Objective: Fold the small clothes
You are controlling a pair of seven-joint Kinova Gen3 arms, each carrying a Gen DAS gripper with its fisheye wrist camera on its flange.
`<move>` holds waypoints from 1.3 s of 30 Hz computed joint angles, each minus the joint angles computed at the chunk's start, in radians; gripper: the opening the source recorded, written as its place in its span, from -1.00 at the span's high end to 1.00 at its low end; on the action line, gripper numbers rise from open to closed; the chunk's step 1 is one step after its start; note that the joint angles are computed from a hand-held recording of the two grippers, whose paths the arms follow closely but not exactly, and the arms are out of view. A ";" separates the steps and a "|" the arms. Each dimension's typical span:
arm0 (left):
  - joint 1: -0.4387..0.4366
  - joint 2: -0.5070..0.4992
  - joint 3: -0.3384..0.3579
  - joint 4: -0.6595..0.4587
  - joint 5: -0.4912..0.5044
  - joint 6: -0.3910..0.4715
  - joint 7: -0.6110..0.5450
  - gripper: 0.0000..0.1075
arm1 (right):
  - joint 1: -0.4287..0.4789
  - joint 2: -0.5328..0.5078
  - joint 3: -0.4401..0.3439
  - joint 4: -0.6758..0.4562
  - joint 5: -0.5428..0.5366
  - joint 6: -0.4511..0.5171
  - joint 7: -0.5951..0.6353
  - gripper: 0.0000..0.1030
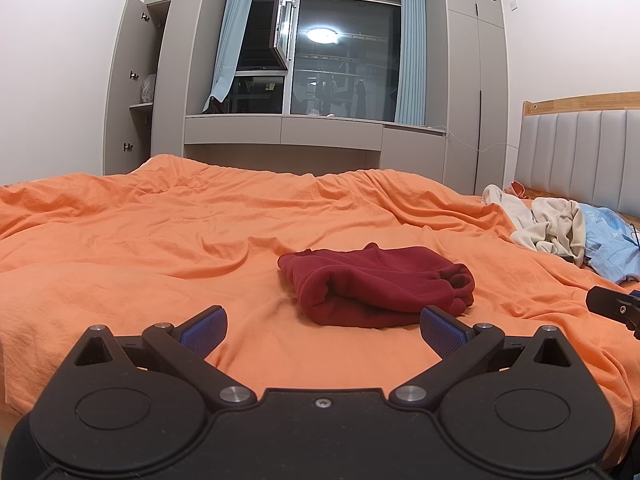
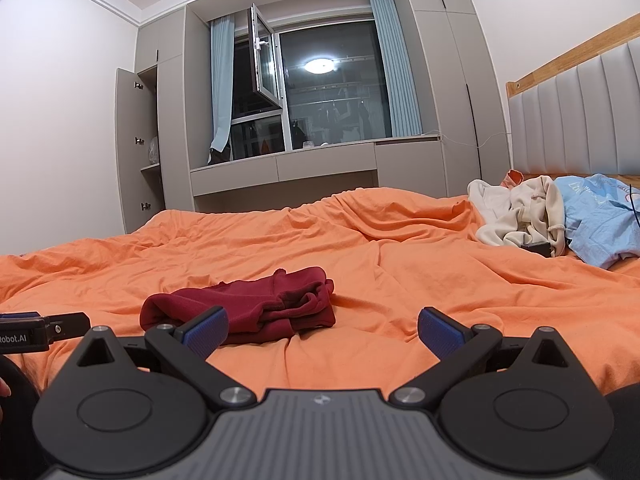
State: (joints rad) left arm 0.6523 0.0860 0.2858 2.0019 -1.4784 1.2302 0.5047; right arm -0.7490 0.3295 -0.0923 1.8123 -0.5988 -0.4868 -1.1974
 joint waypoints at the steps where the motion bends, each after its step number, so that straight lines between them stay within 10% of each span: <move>1: 0.000 0.000 0.000 0.000 0.000 0.000 0.000 -0.91 | 0.000 0.000 0.000 0.000 0.000 0.000 0.000 -1.00; 39: -0.001 0.000 0.000 -0.002 0.002 -0.002 -0.003 -0.91 | 0.002 -0.002 0.004 0.012 0.006 0.008 -0.003 -1.00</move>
